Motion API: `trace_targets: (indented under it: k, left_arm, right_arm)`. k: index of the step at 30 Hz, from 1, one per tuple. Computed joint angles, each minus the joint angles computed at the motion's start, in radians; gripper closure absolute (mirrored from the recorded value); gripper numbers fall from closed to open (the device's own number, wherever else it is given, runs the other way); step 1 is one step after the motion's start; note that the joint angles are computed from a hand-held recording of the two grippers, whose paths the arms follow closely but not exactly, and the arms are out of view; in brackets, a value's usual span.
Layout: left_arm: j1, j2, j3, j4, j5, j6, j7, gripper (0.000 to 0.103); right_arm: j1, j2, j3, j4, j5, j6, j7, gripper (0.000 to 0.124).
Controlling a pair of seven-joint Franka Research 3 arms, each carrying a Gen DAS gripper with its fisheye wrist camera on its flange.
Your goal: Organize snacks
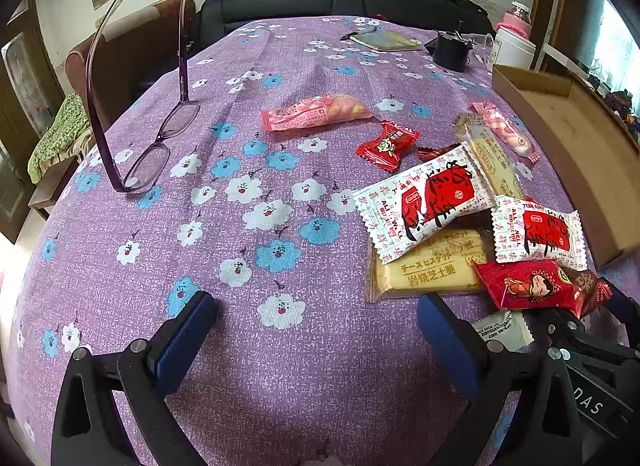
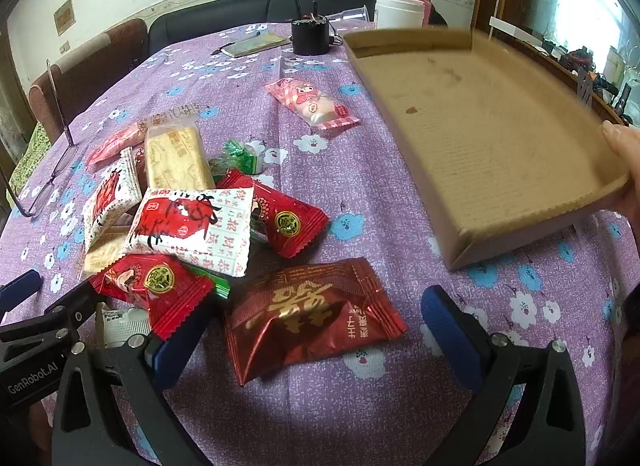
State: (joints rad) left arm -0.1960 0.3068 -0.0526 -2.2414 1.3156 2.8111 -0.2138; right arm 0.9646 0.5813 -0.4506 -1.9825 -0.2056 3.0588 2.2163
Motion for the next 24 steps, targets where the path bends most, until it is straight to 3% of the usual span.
trace_targets:
  k: [24]
  left_arm:
    - [-0.001, 0.000, 0.000, 0.000, 0.000, -0.001, -0.002, 0.001]
  right_arm:
    - [-0.001, 0.000, 0.003, 0.001, 0.007, -0.001, -0.008, 0.021]
